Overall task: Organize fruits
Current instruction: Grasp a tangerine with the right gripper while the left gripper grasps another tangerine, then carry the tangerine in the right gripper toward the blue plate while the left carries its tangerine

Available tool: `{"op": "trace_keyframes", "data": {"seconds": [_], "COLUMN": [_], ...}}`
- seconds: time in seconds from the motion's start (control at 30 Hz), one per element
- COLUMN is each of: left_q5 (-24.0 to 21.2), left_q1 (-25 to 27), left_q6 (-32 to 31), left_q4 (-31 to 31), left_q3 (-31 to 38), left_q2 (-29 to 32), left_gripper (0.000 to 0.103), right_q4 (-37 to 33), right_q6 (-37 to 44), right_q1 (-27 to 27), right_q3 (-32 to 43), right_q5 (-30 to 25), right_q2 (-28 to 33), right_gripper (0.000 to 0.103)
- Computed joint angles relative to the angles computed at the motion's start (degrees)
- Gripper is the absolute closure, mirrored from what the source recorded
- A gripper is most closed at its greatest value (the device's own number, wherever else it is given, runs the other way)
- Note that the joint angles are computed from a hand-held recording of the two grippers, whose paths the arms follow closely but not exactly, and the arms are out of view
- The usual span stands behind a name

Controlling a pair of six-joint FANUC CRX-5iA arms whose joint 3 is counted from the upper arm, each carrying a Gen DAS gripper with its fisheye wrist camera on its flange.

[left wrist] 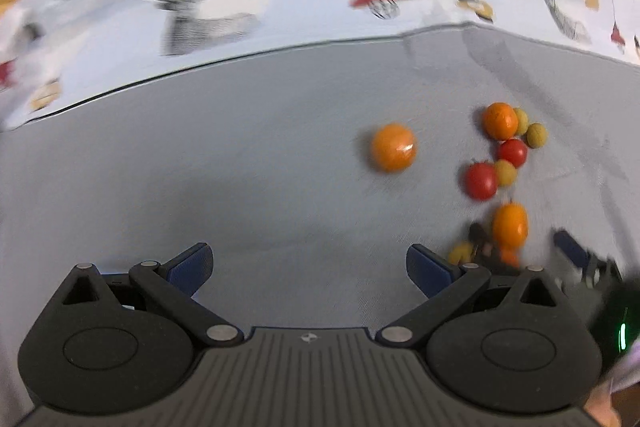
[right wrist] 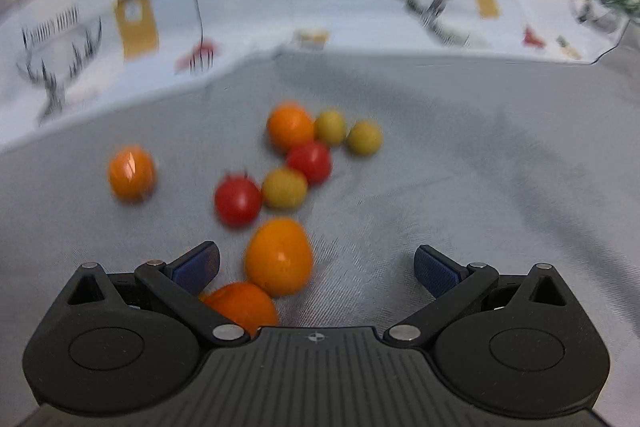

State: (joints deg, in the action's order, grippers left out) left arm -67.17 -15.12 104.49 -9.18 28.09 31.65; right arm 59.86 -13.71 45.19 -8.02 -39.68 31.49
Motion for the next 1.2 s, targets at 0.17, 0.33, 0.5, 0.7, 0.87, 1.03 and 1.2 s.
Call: {"op": "trace_keyframes", "data": {"seconds": [0.17, 0.33, 0.5, 0.7, 0.87, 1.03, 1.2], "left_q5": [-3.2, -6.0, -6.6, -3.9, 0.2, 8.6, 9.5], "left_q1": [0.2, -0.3, 0.1, 1.9, 2.3, 1.9, 2.0], "left_q6": [0.6, 1.3, 2.3, -2.3, -3.4, -5.7, -5.8], "left_q4": [2.5, 1.3, 1.6, 8.2, 9.7, 9.7, 9.1], "left_q3": [11.2, 18.8, 21.3, 17.4, 11.6, -1.4, -4.0], "left_q2": [10.1, 15.9, 17.5, 15.9, 11.6, 0.3, -2.0], "left_gripper": [0.000, 0.000, 0.001, 0.066, 0.070, 0.085, 0.067], "right_q4": [-2.9, -3.8, 1.1, 7.1, 11.7, 14.9, 15.0], "right_q6": [1.5, -0.7, -2.9, -12.9, -21.9, -24.9, -25.3], "right_q1": [0.8, -0.2, -0.2, -1.8, -2.2, -2.8, -2.3], "right_q3": [2.0, 1.4, -1.0, -5.4, -7.4, -8.8, -8.8], "right_q5": [-6.8, -8.2, -5.4, -1.9, -6.0, -4.7, -4.9], "right_q2": [0.8, 0.6, -0.3, -2.9, -3.6, -4.2, -4.1], "right_gripper": [0.001, 0.001, 0.031, 0.067, 0.067, 0.067, 0.066]}}
